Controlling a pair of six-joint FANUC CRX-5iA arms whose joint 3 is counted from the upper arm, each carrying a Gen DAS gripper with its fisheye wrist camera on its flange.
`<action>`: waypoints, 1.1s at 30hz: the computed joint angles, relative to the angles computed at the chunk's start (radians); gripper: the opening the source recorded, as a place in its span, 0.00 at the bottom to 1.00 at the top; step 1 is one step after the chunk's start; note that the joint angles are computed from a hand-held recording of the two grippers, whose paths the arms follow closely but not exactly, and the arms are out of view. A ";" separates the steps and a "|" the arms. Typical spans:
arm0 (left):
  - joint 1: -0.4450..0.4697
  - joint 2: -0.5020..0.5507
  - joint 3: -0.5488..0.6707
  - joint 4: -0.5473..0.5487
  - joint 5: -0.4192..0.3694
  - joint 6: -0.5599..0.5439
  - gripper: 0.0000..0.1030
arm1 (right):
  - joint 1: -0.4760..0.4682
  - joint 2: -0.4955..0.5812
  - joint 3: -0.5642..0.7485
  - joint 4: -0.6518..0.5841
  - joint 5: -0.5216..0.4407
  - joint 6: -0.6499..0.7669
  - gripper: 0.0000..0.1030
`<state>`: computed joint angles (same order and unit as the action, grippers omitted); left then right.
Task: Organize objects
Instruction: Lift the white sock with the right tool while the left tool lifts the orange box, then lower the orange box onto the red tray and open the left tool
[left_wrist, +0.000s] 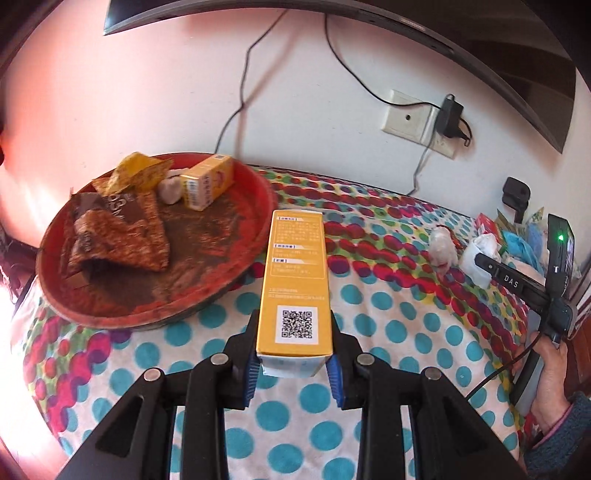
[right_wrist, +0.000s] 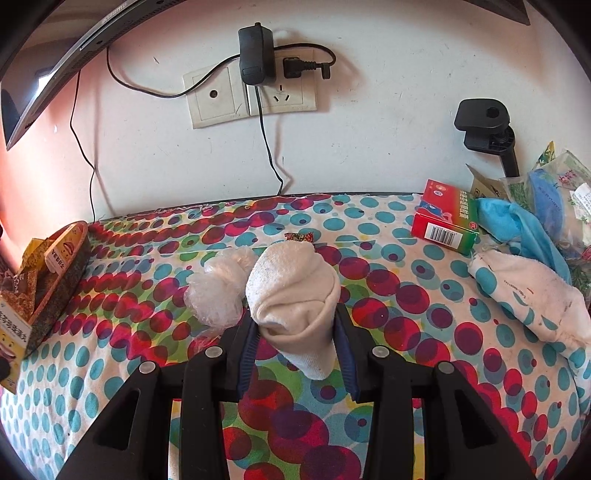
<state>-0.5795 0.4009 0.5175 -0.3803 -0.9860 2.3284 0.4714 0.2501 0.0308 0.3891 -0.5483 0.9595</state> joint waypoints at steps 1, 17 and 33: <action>0.001 -0.013 -0.013 -0.010 0.000 0.012 0.29 | 0.002 0.001 -0.002 0.010 0.000 -0.004 0.37; 0.081 -0.179 -0.123 -0.067 -0.040 0.031 0.30 | 0.011 -0.008 -0.031 0.079 0.019 -0.039 0.37; 0.238 -0.113 -0.040 0.046 -0.078 -0.059 0.30 | 0.014 0.000 -0.012 0.053 -0.001 -0.015 0.37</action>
<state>-0.3418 0.2880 0.4771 -0.3339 -1.0637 2.2696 0.4850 0.2498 0.0188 0.4417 -0.5496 0.9444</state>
